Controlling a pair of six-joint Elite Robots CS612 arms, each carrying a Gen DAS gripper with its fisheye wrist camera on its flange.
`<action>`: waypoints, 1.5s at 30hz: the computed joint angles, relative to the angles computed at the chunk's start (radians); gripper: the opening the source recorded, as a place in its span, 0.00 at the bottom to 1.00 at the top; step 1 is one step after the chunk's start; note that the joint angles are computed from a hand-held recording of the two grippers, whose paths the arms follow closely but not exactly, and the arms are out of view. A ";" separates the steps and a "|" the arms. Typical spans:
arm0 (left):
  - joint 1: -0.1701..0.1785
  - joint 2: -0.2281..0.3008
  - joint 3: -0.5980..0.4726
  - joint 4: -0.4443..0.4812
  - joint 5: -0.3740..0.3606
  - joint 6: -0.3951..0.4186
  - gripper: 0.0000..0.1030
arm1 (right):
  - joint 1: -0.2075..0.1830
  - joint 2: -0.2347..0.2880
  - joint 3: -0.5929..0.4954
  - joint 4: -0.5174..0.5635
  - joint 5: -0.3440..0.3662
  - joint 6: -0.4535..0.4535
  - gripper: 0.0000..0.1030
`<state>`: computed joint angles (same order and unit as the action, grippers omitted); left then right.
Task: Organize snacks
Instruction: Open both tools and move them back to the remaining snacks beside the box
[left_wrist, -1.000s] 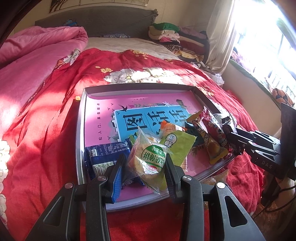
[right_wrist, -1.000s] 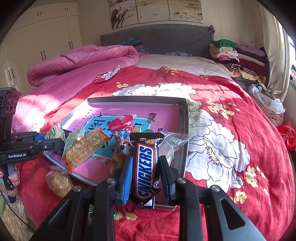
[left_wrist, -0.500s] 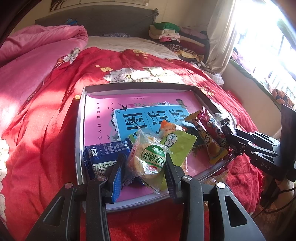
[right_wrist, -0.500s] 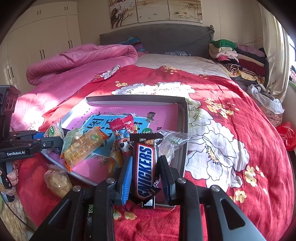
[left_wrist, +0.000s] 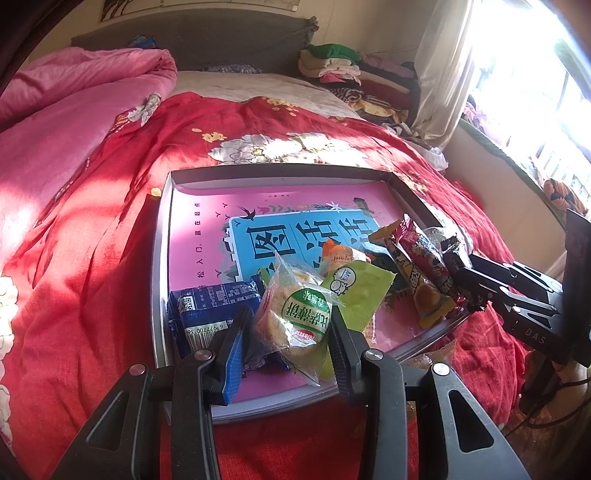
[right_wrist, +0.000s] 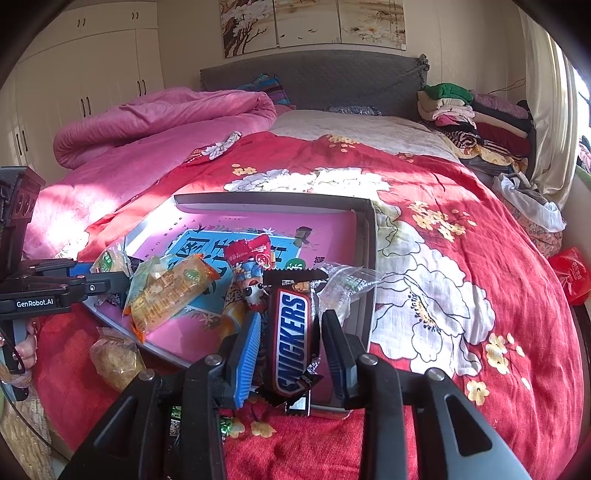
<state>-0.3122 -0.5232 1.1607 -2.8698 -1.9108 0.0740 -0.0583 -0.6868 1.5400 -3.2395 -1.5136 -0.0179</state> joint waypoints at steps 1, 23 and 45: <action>0.000 0.000 0.000 0.001 0.002 -0.001 0.40 | 0.000 0.000 0.000 -0.001 -0.001 0.000 0.35; 0.008 -0.013 0.019 -0.065 -0.029 -0.031 0.61 | 0.002 -0.018 0.030 -0.076 0.014 0.006 0.44; 0.003 -0.080 0.131 -0.091 -0.121 0.049 0.66 | 0.006 -0.059 0.083 0.009 0.160 0.030 0.49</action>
